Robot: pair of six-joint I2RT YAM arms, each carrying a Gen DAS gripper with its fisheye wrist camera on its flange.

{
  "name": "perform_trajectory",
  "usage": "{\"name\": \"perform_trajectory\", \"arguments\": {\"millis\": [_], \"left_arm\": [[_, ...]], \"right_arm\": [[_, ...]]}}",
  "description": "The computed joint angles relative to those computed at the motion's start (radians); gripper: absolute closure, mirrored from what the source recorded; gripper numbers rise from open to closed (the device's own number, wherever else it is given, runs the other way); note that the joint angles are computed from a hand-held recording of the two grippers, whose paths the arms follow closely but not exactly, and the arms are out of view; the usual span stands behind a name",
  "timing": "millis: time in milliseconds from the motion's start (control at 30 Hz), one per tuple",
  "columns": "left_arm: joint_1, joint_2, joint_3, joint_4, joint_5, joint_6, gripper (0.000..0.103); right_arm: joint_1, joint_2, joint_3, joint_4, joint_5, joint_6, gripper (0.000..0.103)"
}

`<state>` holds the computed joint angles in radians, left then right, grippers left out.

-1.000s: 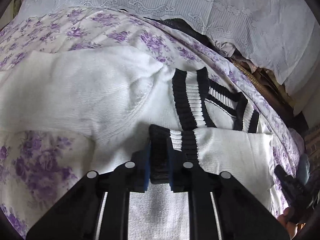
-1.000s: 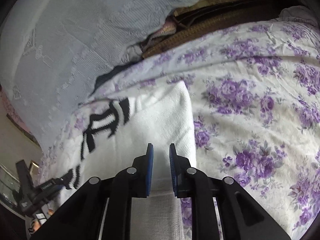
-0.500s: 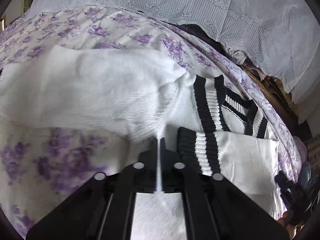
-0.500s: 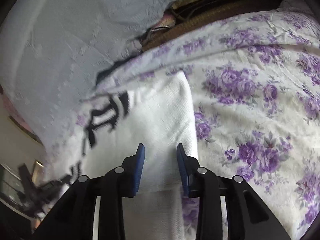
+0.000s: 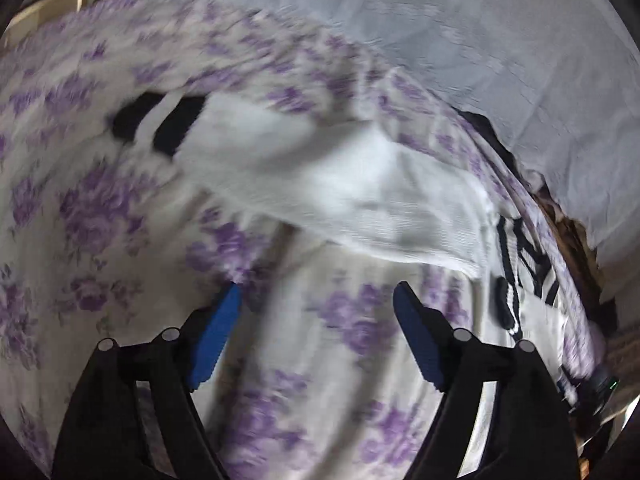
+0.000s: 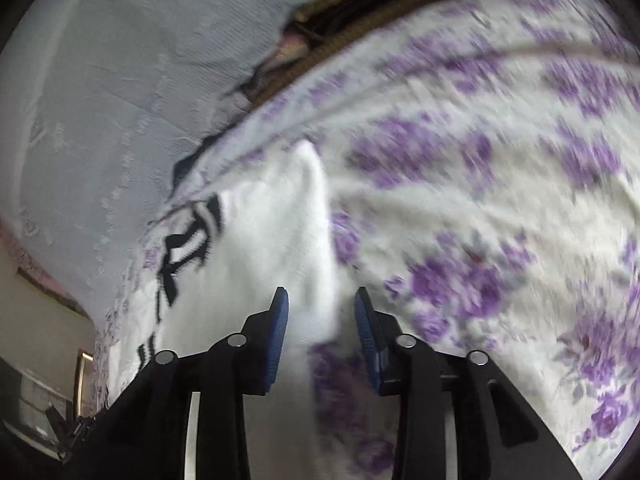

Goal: Fold small clothes

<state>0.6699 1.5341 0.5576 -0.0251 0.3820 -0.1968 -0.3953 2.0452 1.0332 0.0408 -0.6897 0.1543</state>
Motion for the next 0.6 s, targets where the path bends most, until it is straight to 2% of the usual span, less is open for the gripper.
{"name": "perform_trajectory", "arguments": {"millis": [67,100,233,367,467,600], "left_arm": [[0.059,0.060,0.027,0.000,0.090,-0.007,0.027],[0.077,0.066,0.030,0.001,0.113,-0.002,0.027],[0.107,0.103,0.059,0.012,0.146,0.004,0.027],[0.153,0.195,0.123,0.041,0.224,-0.053,0.027],[0.167,0.256,0.174,0.069,0.256,-0.102,0.027],[0.190,0.334,0.248,0.094,0.284,-0.146,0.030]], "right_arm": [[-0.015,-0.021,-0.020,0.002,-0.010,0.002,0.068],[-0.020,-0.041,-0.043,0.014,-0.005,-0.011,0.062],[-0.039,-0.090,-0.121,0.037,-0.008,-0.054,0.060],[-0.048,-0.129,-0.190,0.089,0.000,-0.077,0.059],[-0.043,-0.107,-0.180,0.096,0.009,-0.076,0.056],[-0.033,-0.106,-0.188,0.117,0.008,-0.086,0.047]]}}
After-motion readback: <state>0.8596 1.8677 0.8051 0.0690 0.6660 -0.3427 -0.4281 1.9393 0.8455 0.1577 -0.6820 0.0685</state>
